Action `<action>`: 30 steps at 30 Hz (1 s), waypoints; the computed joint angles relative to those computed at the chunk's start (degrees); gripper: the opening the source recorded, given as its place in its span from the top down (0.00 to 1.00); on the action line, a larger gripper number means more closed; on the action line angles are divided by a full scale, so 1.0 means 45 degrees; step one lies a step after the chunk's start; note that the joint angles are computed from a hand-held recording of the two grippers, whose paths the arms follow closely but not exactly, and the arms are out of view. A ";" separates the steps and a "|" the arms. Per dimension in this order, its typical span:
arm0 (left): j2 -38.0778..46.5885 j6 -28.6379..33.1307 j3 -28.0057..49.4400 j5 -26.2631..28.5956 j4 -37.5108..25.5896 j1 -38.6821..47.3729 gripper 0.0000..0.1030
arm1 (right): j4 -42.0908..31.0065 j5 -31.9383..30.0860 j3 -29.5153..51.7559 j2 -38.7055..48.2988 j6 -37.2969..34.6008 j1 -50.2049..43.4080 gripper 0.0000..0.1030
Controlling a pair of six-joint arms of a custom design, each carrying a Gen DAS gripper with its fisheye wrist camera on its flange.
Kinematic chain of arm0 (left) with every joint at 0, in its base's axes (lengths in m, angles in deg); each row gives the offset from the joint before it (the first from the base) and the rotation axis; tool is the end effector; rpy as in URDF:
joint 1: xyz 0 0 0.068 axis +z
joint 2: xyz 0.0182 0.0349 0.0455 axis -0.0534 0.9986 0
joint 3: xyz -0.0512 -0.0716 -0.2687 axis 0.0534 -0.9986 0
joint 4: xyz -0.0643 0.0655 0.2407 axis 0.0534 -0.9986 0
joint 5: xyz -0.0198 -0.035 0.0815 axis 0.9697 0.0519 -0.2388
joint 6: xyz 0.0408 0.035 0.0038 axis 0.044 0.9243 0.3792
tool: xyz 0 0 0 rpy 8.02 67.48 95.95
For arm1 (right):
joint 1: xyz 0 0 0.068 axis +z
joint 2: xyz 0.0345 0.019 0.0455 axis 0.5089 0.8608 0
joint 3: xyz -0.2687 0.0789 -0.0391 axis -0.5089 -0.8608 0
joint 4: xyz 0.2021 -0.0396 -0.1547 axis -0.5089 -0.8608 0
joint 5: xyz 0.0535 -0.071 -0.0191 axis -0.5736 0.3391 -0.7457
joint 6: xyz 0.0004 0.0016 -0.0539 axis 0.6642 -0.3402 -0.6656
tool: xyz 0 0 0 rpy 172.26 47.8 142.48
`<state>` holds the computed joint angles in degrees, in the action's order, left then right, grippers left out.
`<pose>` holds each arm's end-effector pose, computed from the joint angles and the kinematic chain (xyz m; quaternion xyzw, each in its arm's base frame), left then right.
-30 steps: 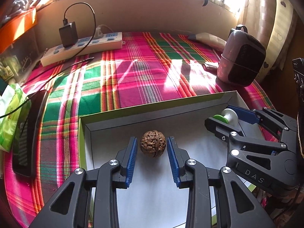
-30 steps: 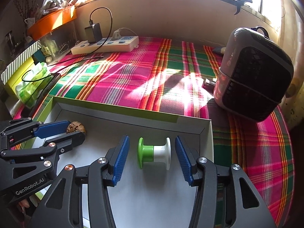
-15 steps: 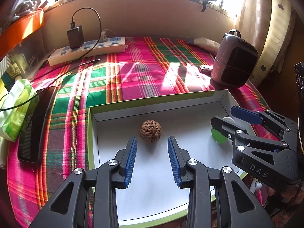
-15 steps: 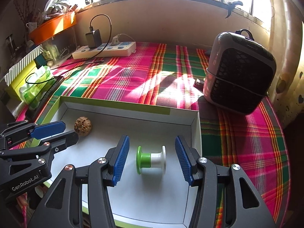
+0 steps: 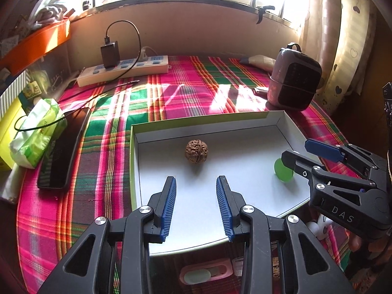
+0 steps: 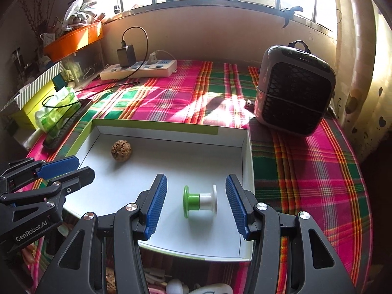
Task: Organize objects
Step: 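Open the right gripper to drop the spool while the left gripper releases the walnut, then withdraw both grippers from the tray back toward the remaining objects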
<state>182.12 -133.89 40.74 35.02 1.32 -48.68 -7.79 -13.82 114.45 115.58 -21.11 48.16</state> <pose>0.2432 -0.2215 0.1363 -0.1430 0.9275 0.0027 0.3454 0.3416 0.1186 0.1330 -0.3186 0.8773 0.1376 0.3315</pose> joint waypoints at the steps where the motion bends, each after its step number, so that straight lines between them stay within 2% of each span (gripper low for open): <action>1: -0.0092 -0.0110 -0.0082 -0.0071 -0.0022 -0.0107 0.69 | 0.0102 -0.0085 -0.0195 -0.0137 0.0037 -0.0057 0.50; 13: -0.0400 -0.1672 -0.0455 -0.1056 -0.0841 -0.1549 0.69 | 0.1104 -0.0522 -0.2091 -0.1463 -0.0054 -0.0639 0.50; 16: -0.0463 -0.2315 -0.0463 -0.1492 -0.1365 -0.1978 0.68 | 0.1397 -0.0656 -0.2564 -0.1787 -0.0122 -0.0847 0.50; 19: -0.0611 -0.3166 -0.0625 -0.1979 -0.1827 -0.2460 0.61 | 0.1561 -0.1021 -0.3046 -0.2094 -0.0250 -0.1205 0.50; 30: -0.0923 -0.5587 -0.1219 -0.2611 -0.2804 -0.4011 0.60 | 0.1994 -0.1700 -0.4390 -0.2785 -0.0964 -0.2617 0.50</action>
<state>177.97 -159.03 35.25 23.27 -11.29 -66.73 1.18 -21.47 94.70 103.05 -25.44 36.38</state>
